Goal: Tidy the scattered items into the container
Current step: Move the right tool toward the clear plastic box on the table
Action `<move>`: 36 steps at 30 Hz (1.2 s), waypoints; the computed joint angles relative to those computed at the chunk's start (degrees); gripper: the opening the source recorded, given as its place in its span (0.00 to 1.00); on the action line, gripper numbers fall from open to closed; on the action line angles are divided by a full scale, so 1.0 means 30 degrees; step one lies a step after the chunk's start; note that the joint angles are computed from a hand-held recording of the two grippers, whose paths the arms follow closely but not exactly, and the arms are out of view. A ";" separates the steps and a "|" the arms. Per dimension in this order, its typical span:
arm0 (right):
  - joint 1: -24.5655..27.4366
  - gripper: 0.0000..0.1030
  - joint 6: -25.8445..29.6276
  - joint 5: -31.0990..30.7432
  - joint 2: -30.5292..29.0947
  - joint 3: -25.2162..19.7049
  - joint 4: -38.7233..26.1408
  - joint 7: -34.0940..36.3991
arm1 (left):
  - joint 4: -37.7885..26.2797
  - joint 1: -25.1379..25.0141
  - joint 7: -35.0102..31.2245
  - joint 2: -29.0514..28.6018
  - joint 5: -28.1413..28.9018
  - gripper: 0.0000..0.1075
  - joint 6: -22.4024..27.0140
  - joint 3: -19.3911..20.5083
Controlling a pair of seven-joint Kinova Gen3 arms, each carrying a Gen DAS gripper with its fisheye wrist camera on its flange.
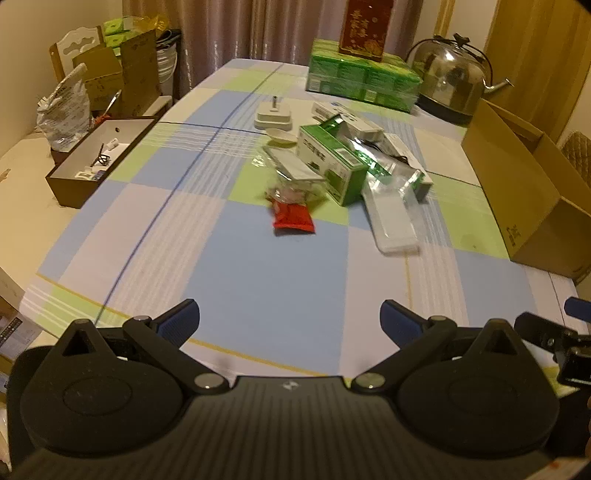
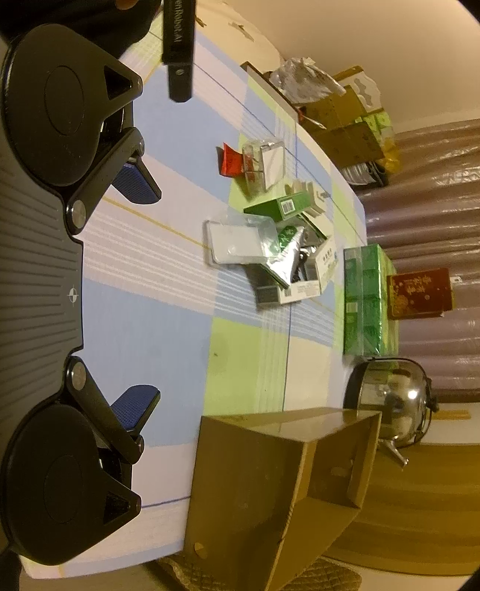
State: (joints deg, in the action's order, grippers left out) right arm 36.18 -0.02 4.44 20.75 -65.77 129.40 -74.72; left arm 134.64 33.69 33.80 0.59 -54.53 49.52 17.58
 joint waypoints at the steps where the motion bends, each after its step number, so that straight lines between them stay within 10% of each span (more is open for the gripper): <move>1: -0.0242 0.98 0.0104 0.0001 0.0003 0.0180 -0.0074 -0.0011 | 0.0078 -0.0058 -0.0003 -0.0107 0.0006 0.95 -0.0024 -0.0058; 23: -0.6526 0.98 -0.0030 -0.0582 0.0641 0.4876 -0.1257 0.0753 | 0.1185 -0.2413 -0.2857 -0.1039 -0.0542 0.95 -0.1658 -0.0527; 36: -1.1892 0.98 -0.1460 0.0918 0.1572 0.8845 -0.2659 -0.0699 | 0.2916 -0.5137 -0.3622 -0.1228 -0.6783 0.95 -0.5090 -0.2203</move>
State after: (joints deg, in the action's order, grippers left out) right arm 0.50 -4.39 7.19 25.46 -39.24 121.42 -76.82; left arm 143.39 18.28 22.94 -3.09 -74.88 34.25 10.97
